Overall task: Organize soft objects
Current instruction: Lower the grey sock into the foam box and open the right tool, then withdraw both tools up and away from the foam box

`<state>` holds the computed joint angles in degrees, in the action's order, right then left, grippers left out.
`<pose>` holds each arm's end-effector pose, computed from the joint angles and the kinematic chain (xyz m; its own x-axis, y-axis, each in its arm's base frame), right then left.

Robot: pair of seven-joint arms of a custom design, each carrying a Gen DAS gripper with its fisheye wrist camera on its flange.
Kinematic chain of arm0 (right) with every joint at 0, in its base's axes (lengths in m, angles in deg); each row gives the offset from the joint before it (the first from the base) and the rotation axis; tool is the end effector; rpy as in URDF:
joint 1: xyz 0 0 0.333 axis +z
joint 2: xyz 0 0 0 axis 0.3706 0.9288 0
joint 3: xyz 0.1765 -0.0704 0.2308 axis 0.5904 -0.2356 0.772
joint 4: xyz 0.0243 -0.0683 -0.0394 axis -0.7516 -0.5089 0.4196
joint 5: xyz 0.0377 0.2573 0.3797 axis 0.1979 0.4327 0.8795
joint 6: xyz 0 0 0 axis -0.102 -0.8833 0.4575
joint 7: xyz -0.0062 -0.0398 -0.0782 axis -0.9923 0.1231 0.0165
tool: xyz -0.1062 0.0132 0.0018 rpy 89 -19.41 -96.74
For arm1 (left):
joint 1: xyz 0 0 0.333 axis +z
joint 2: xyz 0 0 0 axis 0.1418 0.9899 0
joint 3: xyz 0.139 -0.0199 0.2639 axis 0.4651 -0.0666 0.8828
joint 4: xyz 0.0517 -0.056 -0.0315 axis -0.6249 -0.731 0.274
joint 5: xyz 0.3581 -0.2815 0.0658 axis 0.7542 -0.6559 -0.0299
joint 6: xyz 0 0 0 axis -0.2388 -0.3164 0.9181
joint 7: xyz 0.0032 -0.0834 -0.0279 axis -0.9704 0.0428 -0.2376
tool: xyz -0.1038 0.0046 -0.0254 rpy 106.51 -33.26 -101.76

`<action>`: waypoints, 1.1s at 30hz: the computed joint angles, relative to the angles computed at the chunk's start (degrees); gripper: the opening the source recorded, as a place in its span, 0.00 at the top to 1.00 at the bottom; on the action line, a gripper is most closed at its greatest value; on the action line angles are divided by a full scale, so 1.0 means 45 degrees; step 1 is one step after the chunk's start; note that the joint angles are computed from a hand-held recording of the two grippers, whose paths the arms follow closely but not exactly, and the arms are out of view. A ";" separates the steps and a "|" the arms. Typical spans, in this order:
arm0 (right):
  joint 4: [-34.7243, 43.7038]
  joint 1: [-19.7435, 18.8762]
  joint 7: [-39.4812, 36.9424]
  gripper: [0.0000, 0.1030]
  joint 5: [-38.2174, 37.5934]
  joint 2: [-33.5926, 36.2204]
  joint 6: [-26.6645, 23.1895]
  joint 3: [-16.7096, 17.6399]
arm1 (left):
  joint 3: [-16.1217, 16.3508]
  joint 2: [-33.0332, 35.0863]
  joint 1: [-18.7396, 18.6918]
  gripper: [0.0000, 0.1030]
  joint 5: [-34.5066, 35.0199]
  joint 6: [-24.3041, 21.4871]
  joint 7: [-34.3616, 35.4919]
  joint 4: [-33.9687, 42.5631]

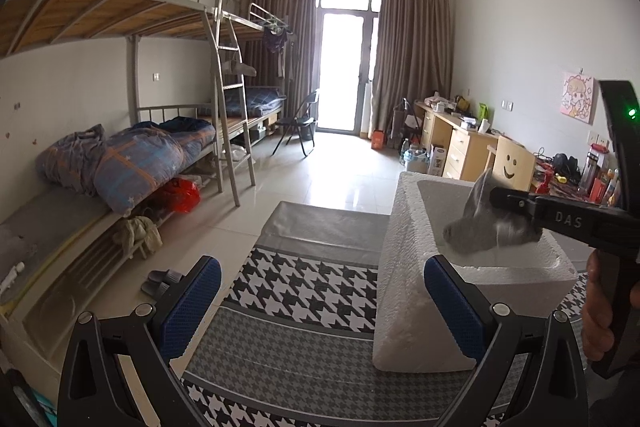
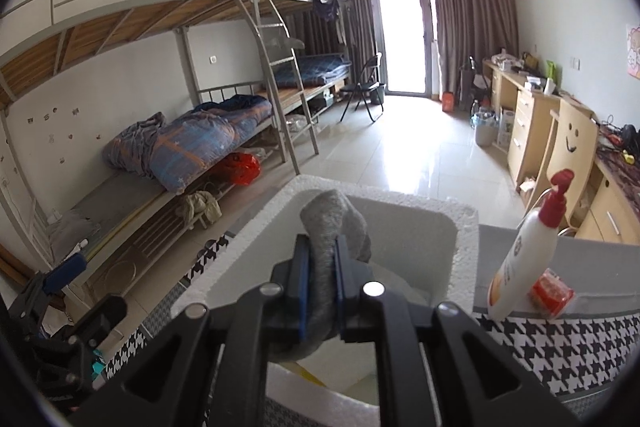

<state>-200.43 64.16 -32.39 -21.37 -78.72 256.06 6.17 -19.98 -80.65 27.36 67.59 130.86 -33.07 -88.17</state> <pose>0.4742 0.0380 0.4483 0.4389 -0.8870 -0.1439 -0.5422 -0.1337 -0.8295 0.3844 -0.2709 0.4205 0.1425 -0.9873 0.0704 -0.4231 -0.1251 -0.8974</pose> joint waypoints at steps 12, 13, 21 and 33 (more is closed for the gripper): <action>-0.0299 -0.0039 -0.0190 0.24 -0.0184 -0.0369 0.0118 -0.0113 | 0.0039 -0.0049 -0.0059 0.01 -0.0075 0.0093 0.0091 -0.0052; -0.0300 0.0039 -0.0237 0.19 -0.0199 -0.0418 0.0113 -0.0199 | 0.0026 -0.0073 -0.0061 0.01 -0.0070 0.0066 0.0096 -0.0044; -0.1103 0.0265 -0.0265 0.02 -0.1045 -0.1745 0.1036 -0.0743 | 0.0218 -0.0322 -0.0364 0.01 -0.0103 0.0066 0.0118 -0.0147; -0.1770 -0.0537 0.0645 0.02 -0.2412 -0.2569 0.1022 -0.0548 | 0.0177 -0.0800 -0.0883 0.01 -0.0140 -0.0161 0.0125 -0.0195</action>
<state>-208.40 61.74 -29.48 -32.23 -90.29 260.66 3.70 -19.19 -84.25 23.39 66.97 130.14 -32.51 -89.04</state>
